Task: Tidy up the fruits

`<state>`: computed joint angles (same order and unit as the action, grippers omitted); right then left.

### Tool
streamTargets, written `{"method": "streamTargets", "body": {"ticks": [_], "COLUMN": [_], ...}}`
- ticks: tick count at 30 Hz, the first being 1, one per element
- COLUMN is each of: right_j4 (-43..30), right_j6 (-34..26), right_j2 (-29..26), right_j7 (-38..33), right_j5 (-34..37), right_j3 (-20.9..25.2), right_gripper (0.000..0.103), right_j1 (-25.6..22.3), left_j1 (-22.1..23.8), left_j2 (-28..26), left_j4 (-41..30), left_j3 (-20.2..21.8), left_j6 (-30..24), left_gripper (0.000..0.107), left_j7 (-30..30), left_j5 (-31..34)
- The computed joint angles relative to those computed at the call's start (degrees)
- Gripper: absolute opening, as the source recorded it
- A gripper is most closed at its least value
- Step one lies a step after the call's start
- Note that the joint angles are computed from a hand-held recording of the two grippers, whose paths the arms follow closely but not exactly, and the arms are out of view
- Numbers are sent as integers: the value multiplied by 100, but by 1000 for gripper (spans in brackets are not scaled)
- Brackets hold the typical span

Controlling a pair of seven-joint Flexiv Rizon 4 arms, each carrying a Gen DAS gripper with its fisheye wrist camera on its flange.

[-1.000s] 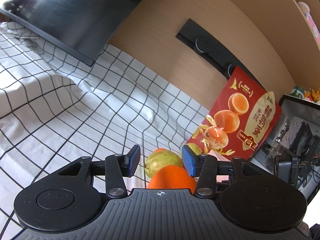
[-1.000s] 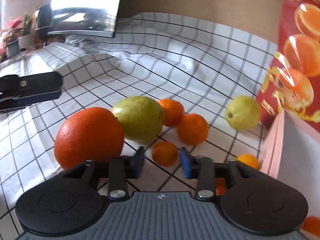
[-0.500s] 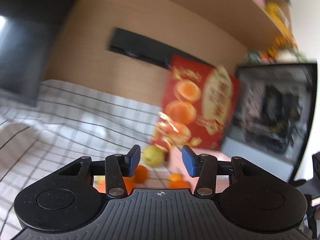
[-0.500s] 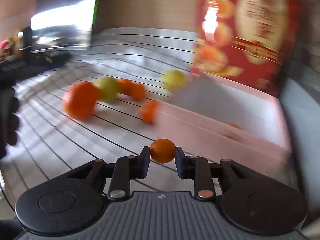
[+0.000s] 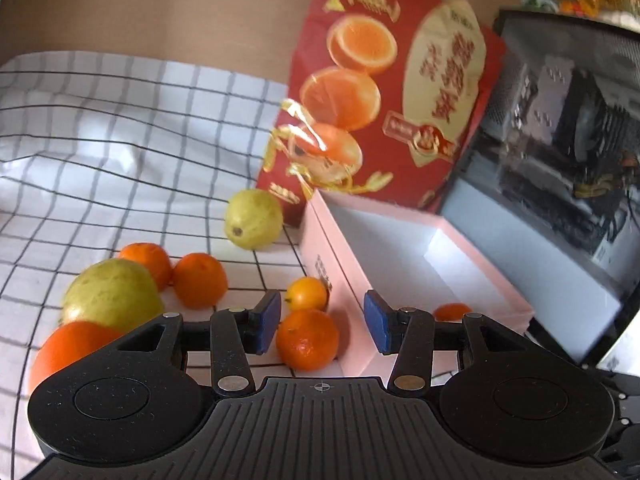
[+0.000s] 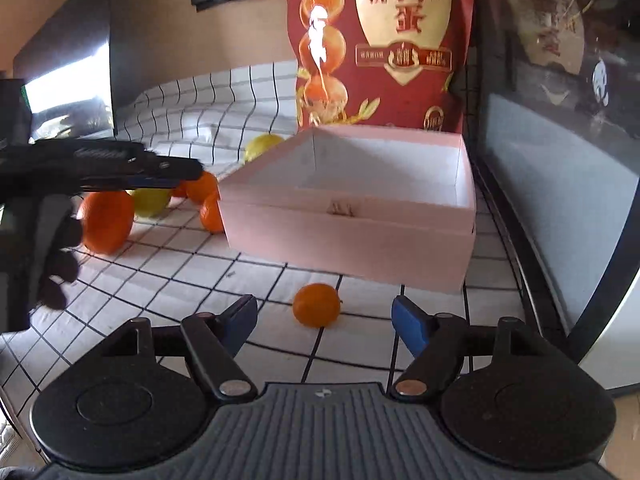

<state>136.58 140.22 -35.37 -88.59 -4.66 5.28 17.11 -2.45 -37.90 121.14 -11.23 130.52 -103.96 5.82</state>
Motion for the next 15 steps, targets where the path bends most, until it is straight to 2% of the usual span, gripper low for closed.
{"method": "streamTargets", "body": {"ticks": [2, 5, 7, 9, 12, 15], "right_j4": [2, 17, 38, 49, 32, 7], "right_j6": [34, 31, 41, 14, -141, -318], "right_j2": [-24, -24, -26, -17, 18, 55], "right_j7": [-56, -125, -123, -86, -18, 60], "right_j5": [-11, -40, -140, -245, -304, -352], "right_j3": [-3, -6, 26, 57, 57, 60], "right_gripper": [77, 77, 81, 83, 83, 84], "right_j1": [26, 40, -25, -92, -125, -157], "left_j1": [92, 185, 118, -29, -56, -385], "left_j2": [-10, -78, -94, -112, -123, -132], "left_j4": [-116, -167, -162, -176, -225, -267], "left_j3": [-91, -170, -97, 33, 18, 269], "left_j6": [-271, -403, -460, -447, -562, -623], "left_gripper": [51, 51, 51, 45, 45, 50], "left_j7": [86, 110, 133, 223, 306, 579], "left_j5": [151, 219, 72, -86, -161, -444]}}
